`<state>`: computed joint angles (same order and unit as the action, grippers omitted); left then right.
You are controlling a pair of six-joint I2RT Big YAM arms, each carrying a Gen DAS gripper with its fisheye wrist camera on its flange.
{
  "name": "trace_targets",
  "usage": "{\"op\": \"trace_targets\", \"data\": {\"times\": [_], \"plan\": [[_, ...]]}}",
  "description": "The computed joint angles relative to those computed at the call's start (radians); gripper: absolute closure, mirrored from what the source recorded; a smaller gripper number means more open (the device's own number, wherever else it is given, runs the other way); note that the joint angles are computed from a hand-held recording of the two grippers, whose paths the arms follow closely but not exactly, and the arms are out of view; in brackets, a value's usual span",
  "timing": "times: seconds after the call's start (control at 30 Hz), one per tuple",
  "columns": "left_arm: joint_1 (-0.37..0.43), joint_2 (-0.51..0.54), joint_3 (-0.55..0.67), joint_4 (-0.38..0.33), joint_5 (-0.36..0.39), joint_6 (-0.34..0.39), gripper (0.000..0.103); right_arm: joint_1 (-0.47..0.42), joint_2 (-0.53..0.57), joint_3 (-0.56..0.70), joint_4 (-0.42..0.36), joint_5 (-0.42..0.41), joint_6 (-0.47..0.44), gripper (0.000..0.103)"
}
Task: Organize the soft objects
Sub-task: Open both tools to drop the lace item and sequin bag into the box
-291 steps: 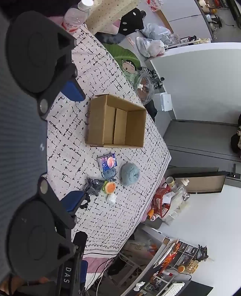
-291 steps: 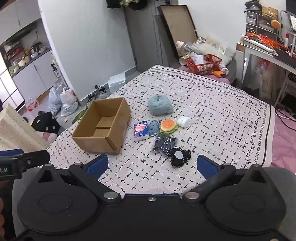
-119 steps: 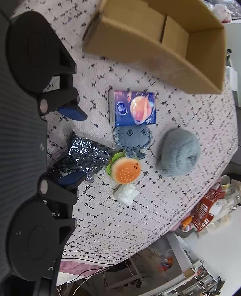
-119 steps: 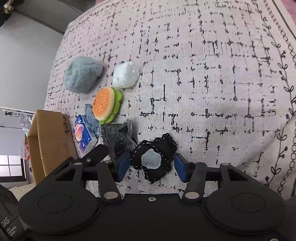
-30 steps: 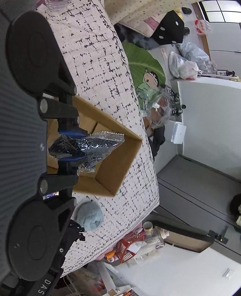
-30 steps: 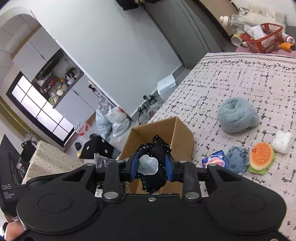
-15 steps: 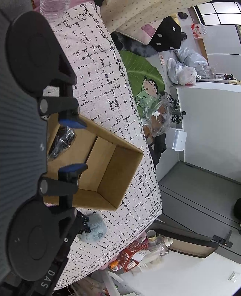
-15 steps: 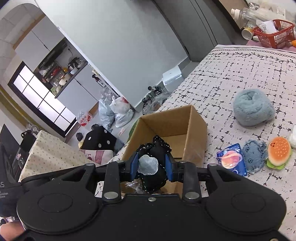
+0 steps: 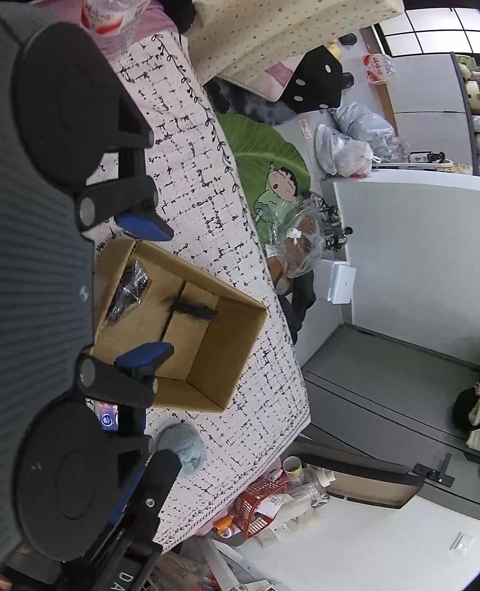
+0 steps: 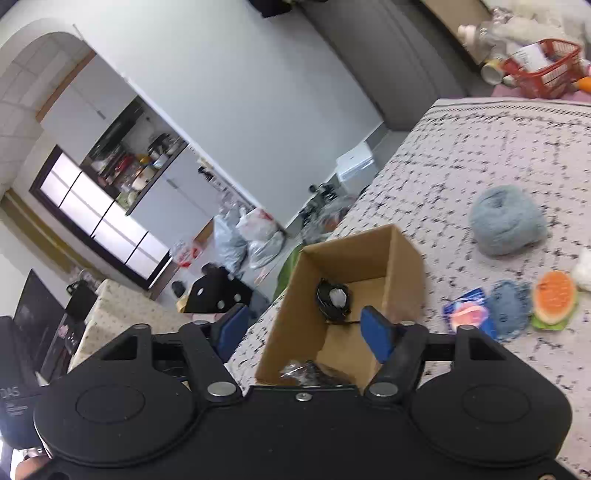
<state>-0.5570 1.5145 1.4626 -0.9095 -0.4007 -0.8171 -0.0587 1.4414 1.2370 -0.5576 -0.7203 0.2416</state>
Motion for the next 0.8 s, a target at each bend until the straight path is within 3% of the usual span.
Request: {"op": "trace_targets", "data": {"times": [0.3,0.43,0.8], "plan": [[-0.038,-0.022,0.017,-0.042,-0.042,-0.016,0.036,-0.05,-0.058,-0.022,0.0,0.058,-0.029,0.018],[-0.066,-0.028,0.025,-0.056,-0.075,-0.02,0.027,-0.072,-0.083,-0.028,-0.01,0.085,-0.056,0.01],[-0.126,-0.016,0.053,-0.071,-0.107,-0.02,0.017,-0.121,-0.111,-0.031,-0.07,0.114,-0.145,0.006]]}}
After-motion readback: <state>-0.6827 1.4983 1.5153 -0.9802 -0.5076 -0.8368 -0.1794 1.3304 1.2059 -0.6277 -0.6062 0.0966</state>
